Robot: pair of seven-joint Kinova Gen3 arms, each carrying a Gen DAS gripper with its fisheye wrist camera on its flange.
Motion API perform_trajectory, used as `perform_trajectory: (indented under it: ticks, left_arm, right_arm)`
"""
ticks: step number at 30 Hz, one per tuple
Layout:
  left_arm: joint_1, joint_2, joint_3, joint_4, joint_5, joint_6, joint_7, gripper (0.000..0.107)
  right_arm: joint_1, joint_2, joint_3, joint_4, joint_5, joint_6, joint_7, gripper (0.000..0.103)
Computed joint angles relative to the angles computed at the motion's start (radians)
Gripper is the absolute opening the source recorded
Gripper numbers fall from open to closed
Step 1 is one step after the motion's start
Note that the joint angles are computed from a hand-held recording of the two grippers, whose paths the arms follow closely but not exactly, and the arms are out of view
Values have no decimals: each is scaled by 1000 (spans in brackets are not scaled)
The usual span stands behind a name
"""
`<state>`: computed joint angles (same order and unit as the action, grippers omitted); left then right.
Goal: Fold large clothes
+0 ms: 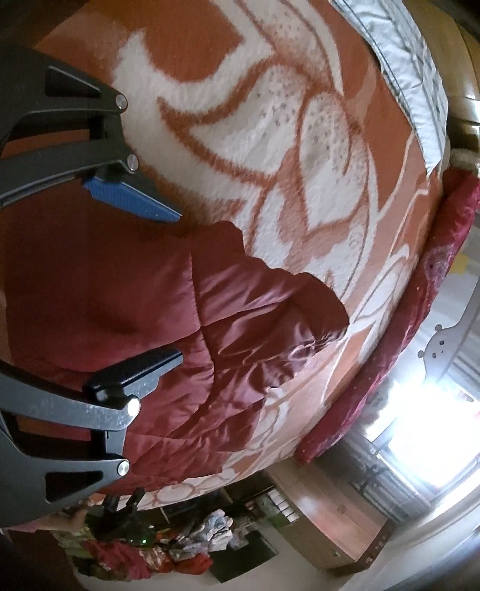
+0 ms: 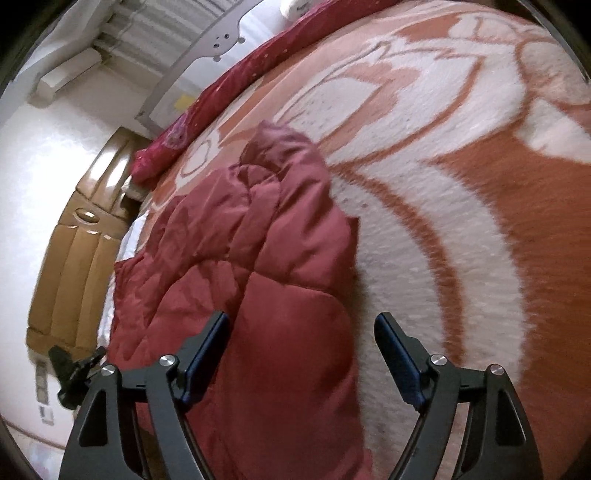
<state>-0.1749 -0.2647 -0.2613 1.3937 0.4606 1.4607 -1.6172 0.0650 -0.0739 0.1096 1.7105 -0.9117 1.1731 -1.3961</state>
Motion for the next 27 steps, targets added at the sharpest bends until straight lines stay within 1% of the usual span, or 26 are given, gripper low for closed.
perform_trajectory:
  ticks: [2,3,4,8,13,18,22,27]
  left_arm:
    - [2,-3,13,-7,-8,-4,9,69]
    - [4,-9,13,-7,-13,-5,2,69]
    - [9,-11,22,-14,-20,-5,3,69]
    - [33,-20,54,-29,-46,-13,17,69]
    - [69,-24,75,-48,-53,-15,33,69]
    - [99,-32,116,-68,-88,-19,62,69]
    - [126,-31,171,-85,-133,-26,96,69]
    - [163,-18,246,-97,-194,-37,147,69]
  right_arm:
    - [7,-23,-4,9,20,-16,-21,82]
    - [2,-27,12,17,21,-18,-12,82]
    - [5,-38,10,20,28,-24,-19,82]
    - [-12,-71,11,14,58,-42,-40,82]
    - [-50,-107,2,-17,122,-66,-74,82]
    - [-104,-140,-11,-43,178,-101,-99,82]
    - [-157,-159,-44,-70,235,-129,-122,82]
    - [-224,-173,-102,-96,320,-181,-182,82]
